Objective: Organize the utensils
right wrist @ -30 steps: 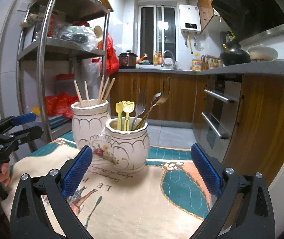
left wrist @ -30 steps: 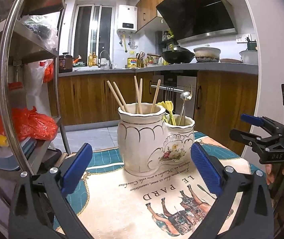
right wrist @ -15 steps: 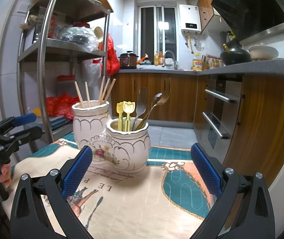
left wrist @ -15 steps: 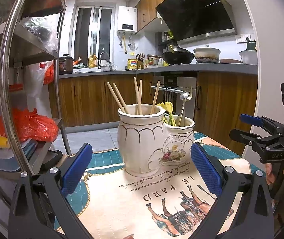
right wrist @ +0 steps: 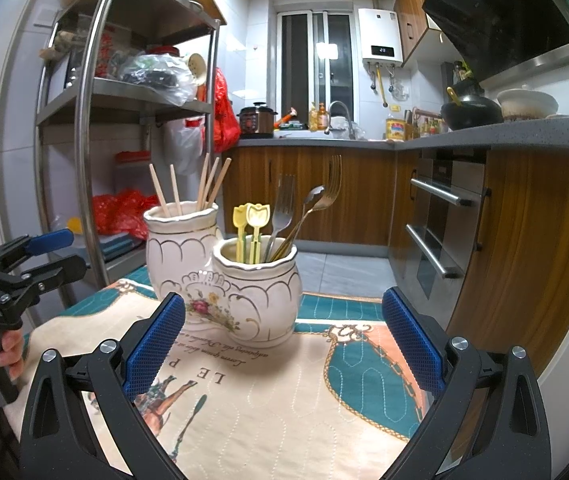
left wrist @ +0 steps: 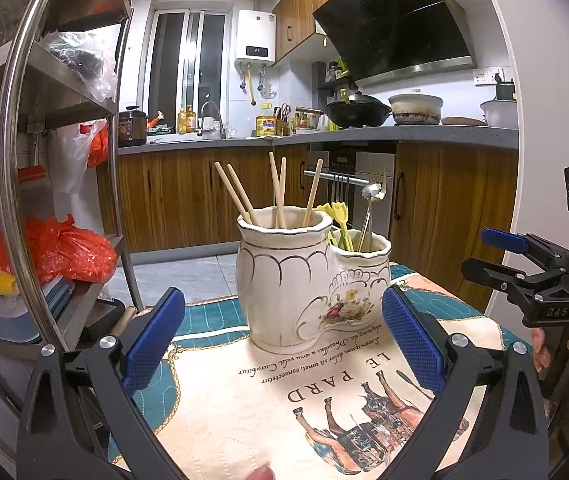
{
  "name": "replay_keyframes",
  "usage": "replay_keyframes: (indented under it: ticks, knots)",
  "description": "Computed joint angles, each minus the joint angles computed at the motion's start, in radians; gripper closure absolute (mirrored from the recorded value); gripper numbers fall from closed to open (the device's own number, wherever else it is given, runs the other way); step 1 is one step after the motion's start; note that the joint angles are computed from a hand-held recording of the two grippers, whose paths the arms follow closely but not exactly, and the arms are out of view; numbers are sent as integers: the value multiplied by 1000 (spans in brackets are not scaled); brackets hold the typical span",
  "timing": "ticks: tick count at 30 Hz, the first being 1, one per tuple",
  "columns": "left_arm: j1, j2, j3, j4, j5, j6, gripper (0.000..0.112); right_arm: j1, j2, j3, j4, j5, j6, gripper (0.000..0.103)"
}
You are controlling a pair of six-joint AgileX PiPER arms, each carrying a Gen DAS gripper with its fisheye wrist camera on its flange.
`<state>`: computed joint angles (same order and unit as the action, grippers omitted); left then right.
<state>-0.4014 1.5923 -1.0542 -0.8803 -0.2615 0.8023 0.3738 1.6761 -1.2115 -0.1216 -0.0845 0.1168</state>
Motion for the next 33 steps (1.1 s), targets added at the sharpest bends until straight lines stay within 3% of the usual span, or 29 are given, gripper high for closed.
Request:
replay_keyframes:
  ticks: [21,26,33]
  knots:
    - [-1,9,-7,-31,-9,28,15,-2,-2,1,-46,1,46,5]
    - [1,8,-5,-26,-9,24,15,2,-2,2,126,5,-120,5]
    - [1,8,-6,-29,-8,26,15,2,-1,4,146,4,-138,5]
